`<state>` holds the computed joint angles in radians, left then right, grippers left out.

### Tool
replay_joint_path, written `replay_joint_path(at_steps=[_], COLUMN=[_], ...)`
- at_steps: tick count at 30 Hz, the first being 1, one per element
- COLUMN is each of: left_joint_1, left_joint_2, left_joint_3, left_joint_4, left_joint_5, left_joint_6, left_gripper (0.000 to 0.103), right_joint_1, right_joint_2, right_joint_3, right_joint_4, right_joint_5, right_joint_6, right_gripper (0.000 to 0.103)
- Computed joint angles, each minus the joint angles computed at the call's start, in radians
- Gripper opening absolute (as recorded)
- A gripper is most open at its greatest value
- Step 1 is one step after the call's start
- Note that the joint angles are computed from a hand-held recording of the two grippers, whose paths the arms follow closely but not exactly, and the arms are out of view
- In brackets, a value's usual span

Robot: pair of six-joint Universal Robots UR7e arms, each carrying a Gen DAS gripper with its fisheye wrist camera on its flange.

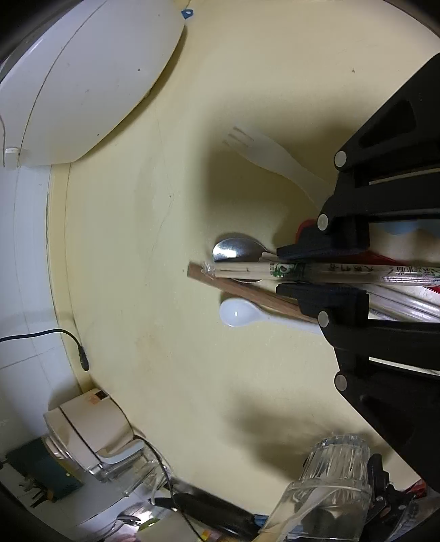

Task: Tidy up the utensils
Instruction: 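Lift the wrapped chopsticks and carry them over the glass held by the left tool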

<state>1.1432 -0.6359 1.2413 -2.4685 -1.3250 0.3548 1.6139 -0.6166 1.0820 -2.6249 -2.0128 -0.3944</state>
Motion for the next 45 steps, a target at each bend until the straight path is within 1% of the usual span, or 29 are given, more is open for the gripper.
replay_joint_path(at_steps=[2, 4, 10, 16, 20, 25, 29, 36, 40, 45], left_joint_1=[0.000, 0.000, 0.000, 0.000, 0.000, 0.000, 0.000, 0.000, 0.000, 0.000], left_joint_2=[0.000, 0.000, 0.000, 0.000, 0.000, 0.000, 0.000, 0.000, 0.000, -0.001], left_joint_3=[0.000, 0.000, 0.000, 0.000, 0.000, 0.000, 0.001, 0.000, 0.001, 0.001], left_joint_4=[0.000, 0.000, 0.000, 0.000, 0.000, 0.000, -0.001, -0.001, -0.001, -0.001], left_joint_5=[0.000, -0.001, 0.000, -0.001, 0.000, -0.001, 0.000, 0.000, 0.000, 0.000], left_joint_6=[0.000, 0.000, 0.000, 0.000, 0.000, 0.000, 0.000, 0.000, 0.000, 0.000], left_gripper=[0.074, 0.074, 0.074, 0.074, 0.074, 0.074, 0.074, 0.074, 0.074, 0.074], right_joint_1=[-0.005, -0.011, -0.012, 0.000, 0.023, 0.044, 0.065, 0.109, 0.129, 0.152], right_joint_2=[-0.011, -0.035, -0.107, -0.187, -0.238, -0.280, -0.294, -0.307, -0.311, -0.317], right_joint_3=[0.016, 0.050, 0.159, 0.270, 0.347, 0.403, 0.413, 0.408, 0.398, 0.388], right_joint_4=[-0.013, -0.039, -0.137, -0.253, -0.369, -0.441, -0.469, -0.501, -0.508, -0.487], right_joint_5=[0.021, 0.060, 0.141, 0.222, 0.237, 0.273, 0.295, 0.339, 0.368, 0.410], right_joint_6=[0.013, 0.024, 0.029, 0.014, -0.030, -0.044, -0.054, -0.101, -0.127, -0.144], right_gripper=[0.009, 0.009, 0.009, 0.007, 0.006, 0.006, 0.006, 0.006, 0.006, 0.006])
